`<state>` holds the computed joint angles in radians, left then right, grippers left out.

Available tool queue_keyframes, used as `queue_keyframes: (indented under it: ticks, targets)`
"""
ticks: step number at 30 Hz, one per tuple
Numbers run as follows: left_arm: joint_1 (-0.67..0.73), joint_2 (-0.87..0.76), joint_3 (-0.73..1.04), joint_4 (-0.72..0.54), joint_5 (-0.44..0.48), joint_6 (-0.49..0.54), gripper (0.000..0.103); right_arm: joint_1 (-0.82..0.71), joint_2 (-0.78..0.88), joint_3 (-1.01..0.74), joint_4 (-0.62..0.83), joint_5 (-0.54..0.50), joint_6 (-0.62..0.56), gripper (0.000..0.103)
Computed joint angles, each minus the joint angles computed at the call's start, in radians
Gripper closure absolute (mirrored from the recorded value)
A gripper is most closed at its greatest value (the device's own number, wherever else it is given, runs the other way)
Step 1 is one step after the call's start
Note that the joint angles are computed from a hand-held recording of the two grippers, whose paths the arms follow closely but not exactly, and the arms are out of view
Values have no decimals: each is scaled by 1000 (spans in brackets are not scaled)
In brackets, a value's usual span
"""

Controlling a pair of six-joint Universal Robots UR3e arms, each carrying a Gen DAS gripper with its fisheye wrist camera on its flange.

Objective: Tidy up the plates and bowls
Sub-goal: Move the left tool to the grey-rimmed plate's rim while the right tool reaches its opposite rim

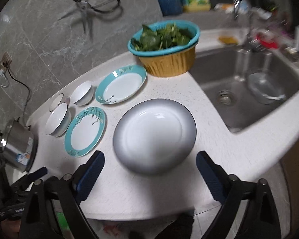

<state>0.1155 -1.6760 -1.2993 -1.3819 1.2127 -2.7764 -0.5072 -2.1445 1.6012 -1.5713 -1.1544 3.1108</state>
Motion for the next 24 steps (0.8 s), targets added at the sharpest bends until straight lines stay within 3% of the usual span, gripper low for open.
queue_keyframes:
  ticks: [3,6,10,13,18,20,24]
  targets:
    - [-145,-200,192,14,111,-198,2,-185,85,-8,108,133,-224,11]
    - [-215,-316,291,8,172,-286,3,-259,194,-17,136,194,-339,16]
    - [-203,-345,273,0,132,-325,17,-312,281,-13,171,249,-457,25]
    - [-208,-398,326,-6,116,-348,23,-330,340,-25,212,267,-527,35]
    - [-220,-520,478,-54,81,-385,27,-350,401,-50,281,288,-618,35]
    - [-219,-568,545,-85,48,-388,35,-360,421,-50,292,298,-645,35]
    - [-232,-639,640,-111,50,-398,39,-368,457,-45,304,312,-671,37]
